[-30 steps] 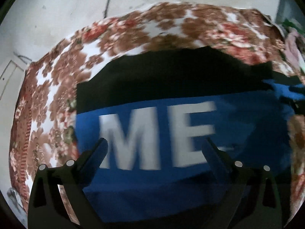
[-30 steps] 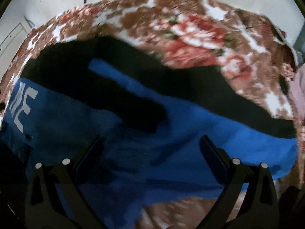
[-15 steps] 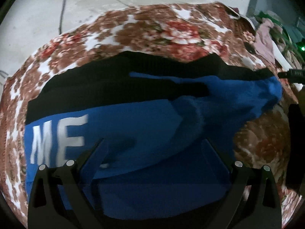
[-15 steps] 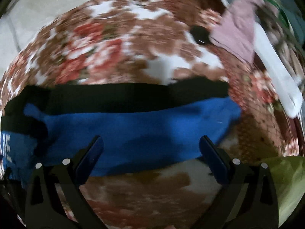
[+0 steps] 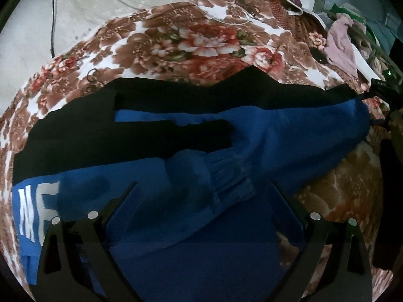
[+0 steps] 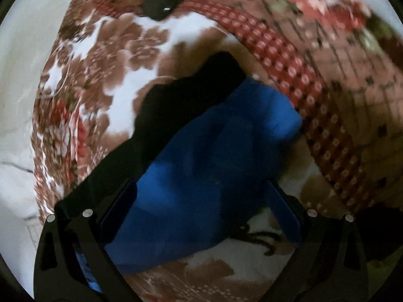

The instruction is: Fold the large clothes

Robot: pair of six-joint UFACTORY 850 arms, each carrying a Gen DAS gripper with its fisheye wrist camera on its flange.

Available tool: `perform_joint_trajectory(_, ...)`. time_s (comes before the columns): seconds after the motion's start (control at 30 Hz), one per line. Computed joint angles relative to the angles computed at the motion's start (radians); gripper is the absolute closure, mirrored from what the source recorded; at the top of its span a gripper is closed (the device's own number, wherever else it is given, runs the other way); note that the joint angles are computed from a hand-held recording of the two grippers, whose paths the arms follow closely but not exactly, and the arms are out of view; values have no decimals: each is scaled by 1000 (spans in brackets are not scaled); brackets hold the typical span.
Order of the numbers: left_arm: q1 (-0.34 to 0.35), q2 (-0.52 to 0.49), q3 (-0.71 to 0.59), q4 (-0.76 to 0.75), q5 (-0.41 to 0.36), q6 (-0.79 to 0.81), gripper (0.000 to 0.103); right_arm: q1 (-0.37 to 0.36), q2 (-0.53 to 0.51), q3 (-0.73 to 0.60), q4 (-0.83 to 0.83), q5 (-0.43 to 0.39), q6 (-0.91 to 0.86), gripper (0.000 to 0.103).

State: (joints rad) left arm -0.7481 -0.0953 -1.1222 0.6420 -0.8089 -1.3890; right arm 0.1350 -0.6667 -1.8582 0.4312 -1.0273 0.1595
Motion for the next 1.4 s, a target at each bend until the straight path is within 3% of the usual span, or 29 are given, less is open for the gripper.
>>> perform_joint_trajectory(0.17,-3,12,10,22,2,-95,6,-48,3,74,178,50,-52,4)
perform_joint_trajectory(0.23,-7,37,24,29,-14,-129,6,-57,8,83,276,70,-110,9)
perform_joint_trajectory(0.3,-13,53,35,25,-26,-134,6,-62,8,83,351,73,-182,38)
perform_joint_trajectory(0.37,-15,69,53,-14,-21,-106,6,-62,7,80,352,70,-198,53)
perform_joint_trajectory(0.43,-21,78,66,-26,-18,-101,6,-70,15,102,377,86,-196,60)
perform_joint_trajectory(0.5,-32,80,73,-16,-27,-110,6,-70,28,120,385,115,-208,84)
perform_joint_trajectory(0.6,-46,73,74,-5,-52,-121,6,-60,53,133,375,153,-267,92)
perform_joint_trajectory(0.73,-46,80,87,15,-66,-166,6,-45,92,151,355,197,-302,93)
perform_joint_trajectory(0.9,-35,44,82,51,-152,-206,6,-7,165,159,434,217,-414,94)
perform_joint_trajectory(0.97,2,10,71,-48,-96,-118,6,7,183,159,552,176,-499,95)
perform_joint_trajectory(1.1,31,-37,85,-121,-36,-69,4,66,204,124,599,123,-540,95)
perform_joint_trajectory(1.4,-9,-39,145,57,-8,-242,4,241,248,68,664,147,-536,95)
